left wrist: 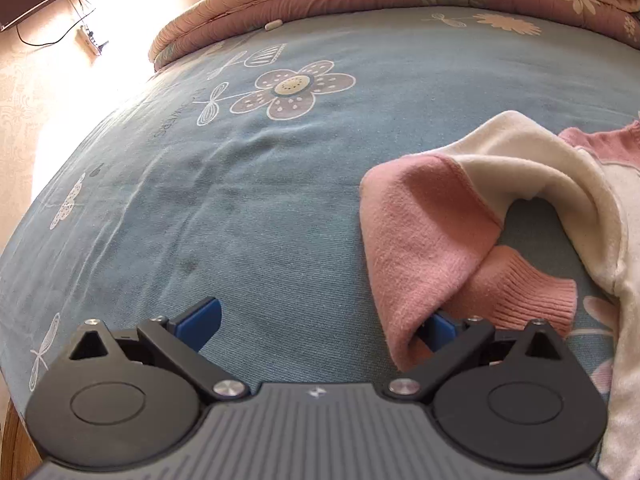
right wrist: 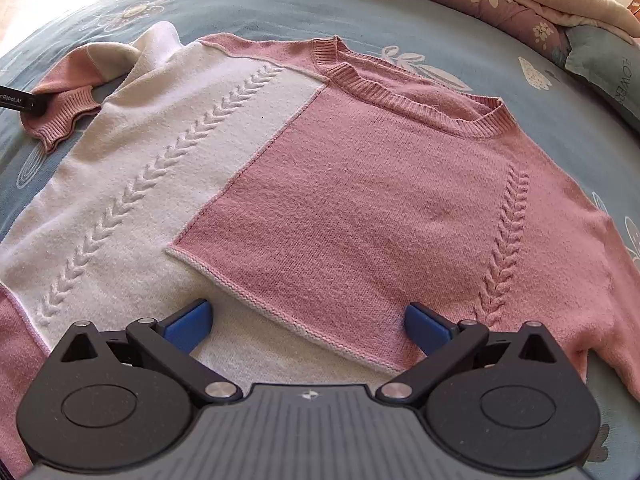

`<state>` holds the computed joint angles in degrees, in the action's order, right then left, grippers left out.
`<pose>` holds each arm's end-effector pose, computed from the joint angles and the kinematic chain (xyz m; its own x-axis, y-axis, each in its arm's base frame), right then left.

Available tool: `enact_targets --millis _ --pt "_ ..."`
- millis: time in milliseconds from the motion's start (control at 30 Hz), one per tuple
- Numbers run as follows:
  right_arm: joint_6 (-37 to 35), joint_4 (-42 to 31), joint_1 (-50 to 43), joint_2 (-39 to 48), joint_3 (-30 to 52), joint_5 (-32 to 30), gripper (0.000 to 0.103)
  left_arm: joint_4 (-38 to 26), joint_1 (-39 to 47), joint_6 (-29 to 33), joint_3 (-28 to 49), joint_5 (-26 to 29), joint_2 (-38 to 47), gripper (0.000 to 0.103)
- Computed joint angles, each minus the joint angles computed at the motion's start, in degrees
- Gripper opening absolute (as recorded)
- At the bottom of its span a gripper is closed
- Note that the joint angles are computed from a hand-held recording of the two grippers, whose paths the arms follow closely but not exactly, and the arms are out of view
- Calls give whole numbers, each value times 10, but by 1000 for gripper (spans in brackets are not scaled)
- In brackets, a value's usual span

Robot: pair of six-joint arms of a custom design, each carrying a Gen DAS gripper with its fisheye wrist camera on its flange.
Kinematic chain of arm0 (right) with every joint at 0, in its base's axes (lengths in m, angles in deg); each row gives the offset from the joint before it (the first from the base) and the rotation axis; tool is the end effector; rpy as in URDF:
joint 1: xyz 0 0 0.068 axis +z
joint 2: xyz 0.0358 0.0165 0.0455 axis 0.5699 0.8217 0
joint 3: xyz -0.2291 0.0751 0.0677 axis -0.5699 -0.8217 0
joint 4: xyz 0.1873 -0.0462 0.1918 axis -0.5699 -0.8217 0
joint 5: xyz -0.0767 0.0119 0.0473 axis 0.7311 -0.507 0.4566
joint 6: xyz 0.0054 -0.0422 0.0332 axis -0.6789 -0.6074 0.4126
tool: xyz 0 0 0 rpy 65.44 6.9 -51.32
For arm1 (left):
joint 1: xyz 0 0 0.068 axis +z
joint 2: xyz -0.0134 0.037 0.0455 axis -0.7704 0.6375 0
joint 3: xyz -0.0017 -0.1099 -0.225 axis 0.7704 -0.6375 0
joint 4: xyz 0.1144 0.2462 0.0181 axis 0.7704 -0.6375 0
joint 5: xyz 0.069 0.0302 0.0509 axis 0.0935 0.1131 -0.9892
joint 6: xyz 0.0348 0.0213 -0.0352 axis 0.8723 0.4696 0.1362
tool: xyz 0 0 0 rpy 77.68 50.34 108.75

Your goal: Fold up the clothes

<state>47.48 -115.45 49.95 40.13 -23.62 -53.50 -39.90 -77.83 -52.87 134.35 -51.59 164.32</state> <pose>0.1847 0.0445 0.1409 -0.8721 -0.0624 -0.4853 -0.0412 0.9977 -0.0542 0.2996 -0.1356 0.1457 -0.8008 0.1292 -0.5848 -0.0467 0.9600 0.2761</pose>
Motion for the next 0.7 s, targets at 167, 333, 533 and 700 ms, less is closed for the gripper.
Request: enact_targets --millis 167,333,533,700 --pt "24 -21 13 34 29 14 103 -9 17 -9 19 26 21 101" --pt "44 -52 7 42 85 -15 103 -12 60 13 12 65 -7 100" --pt "49 -18 33 89 145 -23 103 2 111 52 -1 28 -27 99" --pt "71 -5 62 138 176 -36 103 37 150 92 -7 12 -33 97"
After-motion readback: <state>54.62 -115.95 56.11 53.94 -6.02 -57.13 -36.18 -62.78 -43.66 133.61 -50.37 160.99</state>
